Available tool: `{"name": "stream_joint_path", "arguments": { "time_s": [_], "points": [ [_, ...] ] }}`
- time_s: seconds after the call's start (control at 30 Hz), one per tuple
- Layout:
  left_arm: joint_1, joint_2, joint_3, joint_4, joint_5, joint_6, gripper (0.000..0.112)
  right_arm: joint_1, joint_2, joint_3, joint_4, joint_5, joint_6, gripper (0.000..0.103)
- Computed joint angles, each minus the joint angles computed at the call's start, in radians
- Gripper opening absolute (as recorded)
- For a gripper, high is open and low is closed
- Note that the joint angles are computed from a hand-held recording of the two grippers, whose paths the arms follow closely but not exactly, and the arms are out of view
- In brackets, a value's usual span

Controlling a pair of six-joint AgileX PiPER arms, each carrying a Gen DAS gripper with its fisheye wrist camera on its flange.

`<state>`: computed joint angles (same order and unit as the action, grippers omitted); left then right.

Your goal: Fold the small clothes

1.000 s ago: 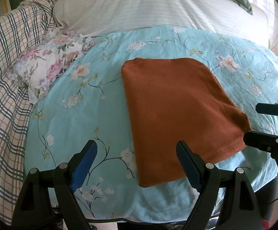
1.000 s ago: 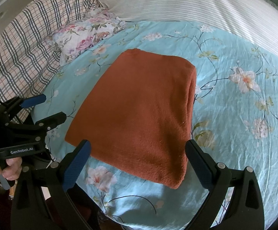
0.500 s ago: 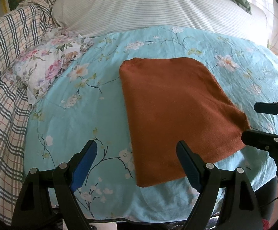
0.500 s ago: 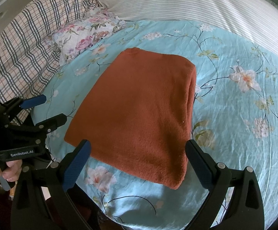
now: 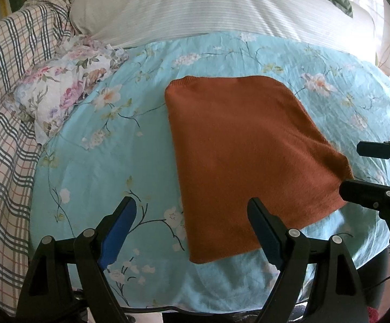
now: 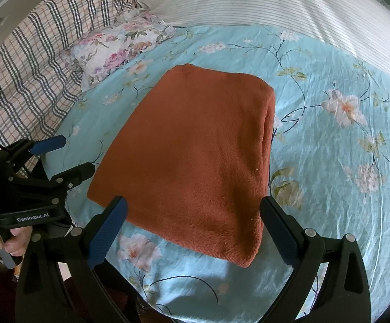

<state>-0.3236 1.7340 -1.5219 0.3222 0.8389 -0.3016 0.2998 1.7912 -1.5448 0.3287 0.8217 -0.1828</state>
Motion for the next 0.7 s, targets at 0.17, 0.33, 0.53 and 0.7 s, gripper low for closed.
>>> {"name": "stream_joint_path", "arguments": {
  "time_s": [0.17, 0.33, 0.53, 0.7],
  "points": [
    [0.008, 0.012, -0.010, -0.010, -0.001, 0.009, 0.085, 0.004, 0.004, -0.006, -0.003, 0.001, 0.007, 0.099],
    [0.021, 0.031, -0.030, -0.034, 0.001, 0.028, 0.085, 0.001, 0.024, -0.028, -0.007, 0.007, 0.007, 0.099],
    [0.042, 0.066, -0.074, -0.062, 0.002, 0.055, 0.085, -0.018, 0.070, -0.079, 0.009, 0.028, -0.007, 0.099],
    [0.051, 0.093, -0.117, -0.063, 0.008, 0.055, 0.085, -0.031, 0.127, -0.170, 0.013, 0.076, -0.020, 0.099]
  ]
}}
